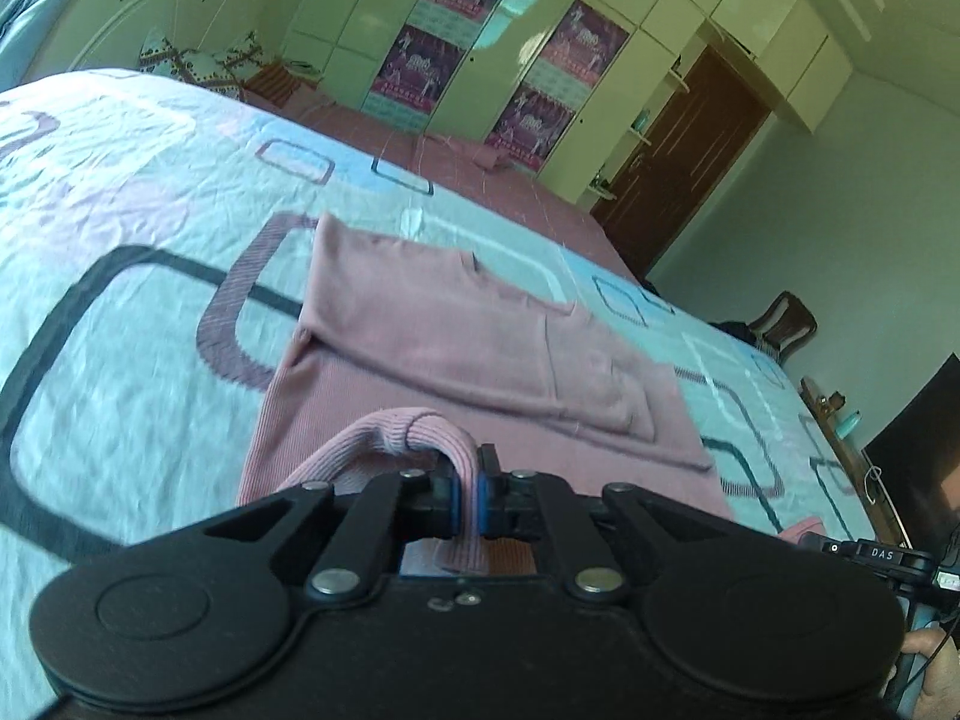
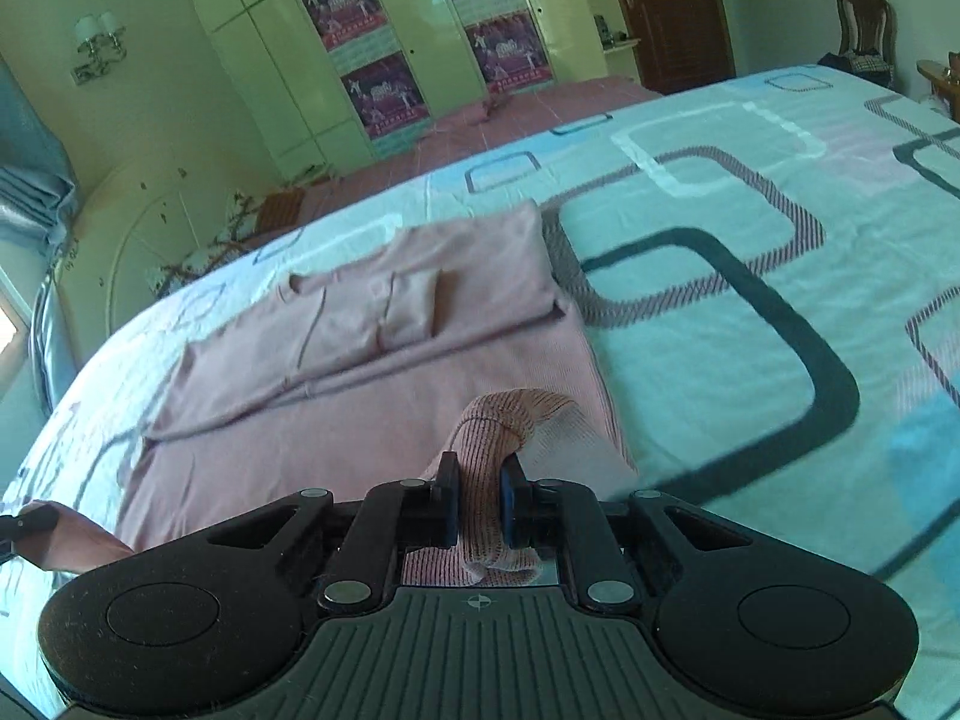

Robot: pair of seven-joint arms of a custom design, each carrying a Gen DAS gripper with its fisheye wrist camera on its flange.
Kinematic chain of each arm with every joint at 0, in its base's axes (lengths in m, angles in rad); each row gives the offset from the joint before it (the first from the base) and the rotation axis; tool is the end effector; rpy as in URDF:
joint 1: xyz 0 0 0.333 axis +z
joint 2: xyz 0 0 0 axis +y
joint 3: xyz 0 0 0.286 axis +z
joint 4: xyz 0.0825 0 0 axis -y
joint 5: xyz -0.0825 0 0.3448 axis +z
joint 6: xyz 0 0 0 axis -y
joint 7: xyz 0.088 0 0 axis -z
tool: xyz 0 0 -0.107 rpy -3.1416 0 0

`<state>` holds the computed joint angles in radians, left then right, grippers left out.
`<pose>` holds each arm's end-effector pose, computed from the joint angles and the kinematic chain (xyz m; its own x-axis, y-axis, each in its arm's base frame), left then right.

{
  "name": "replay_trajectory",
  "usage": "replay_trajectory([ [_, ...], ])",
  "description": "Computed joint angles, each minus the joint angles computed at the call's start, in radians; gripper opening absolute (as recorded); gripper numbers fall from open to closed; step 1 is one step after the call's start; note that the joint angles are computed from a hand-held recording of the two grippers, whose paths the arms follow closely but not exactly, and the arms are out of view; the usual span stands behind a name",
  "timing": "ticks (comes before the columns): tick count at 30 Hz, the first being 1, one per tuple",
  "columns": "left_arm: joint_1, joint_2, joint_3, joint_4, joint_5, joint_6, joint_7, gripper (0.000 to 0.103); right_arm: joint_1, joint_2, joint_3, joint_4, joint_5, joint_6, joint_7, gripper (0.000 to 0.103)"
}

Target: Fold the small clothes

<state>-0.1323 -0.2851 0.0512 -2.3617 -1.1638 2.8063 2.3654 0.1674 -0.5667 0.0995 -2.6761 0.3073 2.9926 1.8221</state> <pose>0.4655 0.0076 0.4886 -0.0966 -0.8847 0.4561 -0.6719 -0.2801 -0.6857 0.3823 0.0857 0.5098 -0.0770 -0.9188 -0.3872 -0.6595 0.3382 -0.6713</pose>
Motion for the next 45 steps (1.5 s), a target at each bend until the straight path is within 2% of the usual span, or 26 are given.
replay_trajectory([
  [3, -0.007, 0.115, -0.013, 0.127, -0.064, 0.05, 0.05, 0.004, 0.045, 0.135, -0.064, 0.12, 0.023, 0.052, -0.054, 0.012],
  [6, 0.022, 0.246, -0.051, 0.269, -0.08, 0.072, 0.052, 0.004, 0.091, 0.282, -0.123, 0.257, 0.068, 0.09, -0.129, 0.012],
  [8, 0.044, 0.339, -0.077, 0.368, -0.057, 0.089, 0.01, 0.004, 0.165, 0.396, -0.202, 0.377, 0.185, 0.093, -0.233, 0.012],
  [10, 0.059, 0.423, -0.1, 0.455, -0.02, 0.125, -0.049, 0.004, 0.17, 0.501, -0.216, 0.494, 0.262, 0.076, -0.294, 0.012],
  [12, 0.062, 0.505, -0.113, 0.536, 0.053, 0.17, -0.117, 0.004, 0.148, 0.596, -0.205, 0.602, 0.33, 0.059, -0.332, 0.012],
  [14, 0.052, 0.587, -0.1, 0.618, 0.171, 0.179, -0.233, 0.004, 0.113, 0.695, -0.186, 0.716, 0.345, 0.035, -0.325, 0.012],
  [18, 0.002, 0.733, -0.028, 0.774, 0.395, 0.16, -0.471, 0.004, 0.049, 0.854, -0.154, 0.904, 0.31, -0.042, -0.248, 0.012],
  [21, -0.027, 0.821, 0.028, 0.879, 0.528, 0.115, -0.618, 0.004, 0.014, 0.958, -0.14, 1.027, 0.265, -0.097, -0.17, 0.012],
  [24, -0.054, 0.907, 0.091, 0.991, 0.654, 0.02, -0.768, 0.005, -0.02, 1.04, -0.127, 1.133, 0.212, -0.161, -0.1, 0.012],
  [26, -0.06, 0.943, 0.111, 1.037, 0.724, -0.024, -0.822, 0.013, -0.041, 1.087, -0.114, 1.199, 0.18, -0.215, -0.061, 0.013],
  [27, -0.059, 0.952, 0.114, 1.045, 0.749, -0.025, -0.839, 0.018, -0.048, 1.096, -0.109, 1.206, 0.17, -0.21, -0.051, 0.014],
  [28, -0.05, 0.953, 0.106, 1.046, 0.761, -0.024, -0.846, 0.028, -0.061, 1.102, -0.095, 1.211, 0.169, -0.202, -0.056, 0.017],
  [29, -0.038, 0.948, 0.095, 1.042, 0.769, -0.023, -0.855, 0.045, -0.077, 1.103, -0.079, 1.211, 0.176, -0.197, -0.068, 0.028],
  [30, -0.027, 0.944, 0.087, 1.038, 0.774, -0.019, -0.872, 0.058, -0.079, 1.099, -0.077, 1.204, 0.171, -0.179, -0.07, 0.042],
  [31, -0.015, 0.924, 0.071, 1.007, 0.773, 0.013, -0.874, 0.079, -0.084, 1.093, -0.073, 1.193, 0.17, -0.155, -0.079, 0.05],
  [32, -0.006, 0.91, 0.06, 0.983, 0.781, 0.05, -0.872, 0.084, -0.091, 1.091, -0.064, 1.189, 0.173, -0.128, -0.095, 0.061],
  [34, 0.034, 0.904, 0.021, 0.987, 0.805, 0.044, -0.837, 0.084, -0.129, 1.09, -0.021, 1.19, 0.202, -0.107, -0.163, 0.062],
  [37, 0.096, 0.922, -0.05, 1.02, 0.835, 0.012, -0.781, 0.084, -0.16, 1.111, 0.015, 1.23, 0.22, -0.134, -0.265, 0.062],
  [40, 0.126, 0.962, -0.092, 1.07, 0.891, -0.011, -0.754, 0.084, -0.166, 1.151, 0.031, 1.286, 0.222, -0.178, -0.355, 0.062],
  [43, 0.148, 1.038, -0.132, 1.187, 0.953, -0.098, -0.737, 0.081, -0.161, 1.192, 0.029, 1.34, 0.224, -0.22, -0.405, 0.062],
  [45, 0.154, 1.095, -0.15, 1.277, 0.996, -0.152, -0.738, 0.075, -0.146, 1.217, 0.012, 1.373, 0.202, -0.241, -0.421, 0.062],
])
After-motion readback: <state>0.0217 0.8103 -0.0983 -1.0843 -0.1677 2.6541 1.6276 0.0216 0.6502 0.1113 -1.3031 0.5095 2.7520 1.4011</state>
